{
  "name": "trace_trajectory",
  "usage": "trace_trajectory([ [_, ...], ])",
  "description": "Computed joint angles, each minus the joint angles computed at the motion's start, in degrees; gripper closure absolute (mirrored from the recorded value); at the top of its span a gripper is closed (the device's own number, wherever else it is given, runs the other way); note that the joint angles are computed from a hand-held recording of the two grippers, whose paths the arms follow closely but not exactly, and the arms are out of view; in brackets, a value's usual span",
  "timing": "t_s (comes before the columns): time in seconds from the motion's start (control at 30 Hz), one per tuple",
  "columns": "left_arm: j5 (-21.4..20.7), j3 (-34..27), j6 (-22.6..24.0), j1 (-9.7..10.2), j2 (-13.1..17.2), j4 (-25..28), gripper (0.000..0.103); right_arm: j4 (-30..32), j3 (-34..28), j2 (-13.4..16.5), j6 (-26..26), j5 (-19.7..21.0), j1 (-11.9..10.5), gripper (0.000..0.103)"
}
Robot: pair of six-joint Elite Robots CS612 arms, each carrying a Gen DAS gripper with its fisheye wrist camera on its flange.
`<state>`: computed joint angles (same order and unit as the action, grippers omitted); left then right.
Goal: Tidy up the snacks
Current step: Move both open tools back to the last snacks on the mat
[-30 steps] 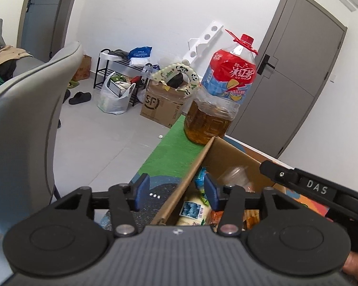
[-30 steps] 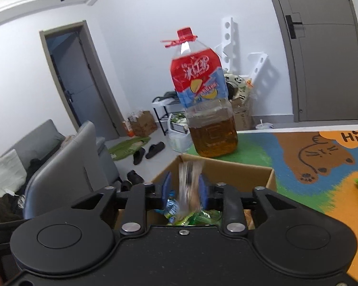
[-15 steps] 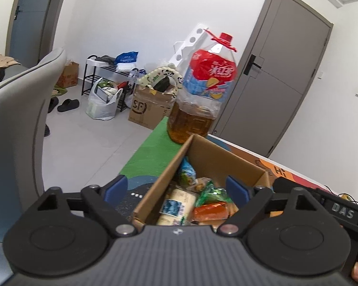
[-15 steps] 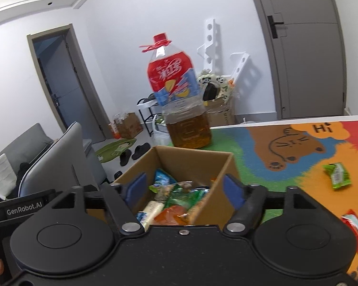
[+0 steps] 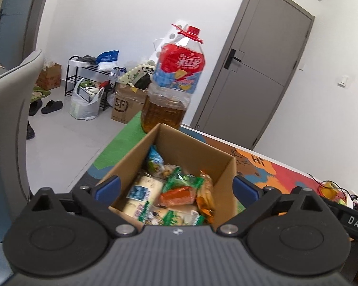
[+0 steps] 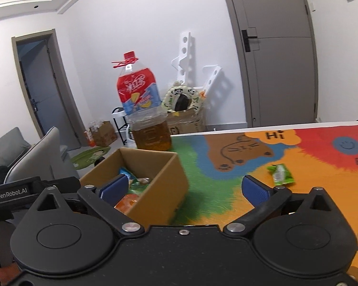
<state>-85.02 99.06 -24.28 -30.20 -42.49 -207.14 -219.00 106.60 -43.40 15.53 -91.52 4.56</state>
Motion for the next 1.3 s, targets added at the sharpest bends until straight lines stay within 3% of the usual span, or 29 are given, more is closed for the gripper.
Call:
trace_trajectory([
  [0.33,-2.5,1.0,2.0,-1.40,-0.6,-0.6,0.004,-2.3,4.6,-1.8,-1.5,-0.9,-1.2,0.000],
  [0.8,-7.4,-0.3,5.4,-3.73,0.4,-0.3,0.005,-4.5,9.8,-2.6,4.1,-6.0,-4.2,0.002],
  [0.97,-7.8,-0.8,6.4,-4.62,0.8,-0.2,0.009,-4.1,10.0,-1.8,4.5,-4.2,-5.5,0.017],
  [1.13,-8.6,-2.1,7.9,-5.24,1.6,1.7,0.020,-1.8,9.1,-1.0,5.0,-2.3,-6.3,0.030],
  [1.3,-8.3,-4.1,8.7,-5.68,2.8,3.8,0.025,1.1,7.6,-0.1,4.7,-1.2,-6.8,0.036],
])
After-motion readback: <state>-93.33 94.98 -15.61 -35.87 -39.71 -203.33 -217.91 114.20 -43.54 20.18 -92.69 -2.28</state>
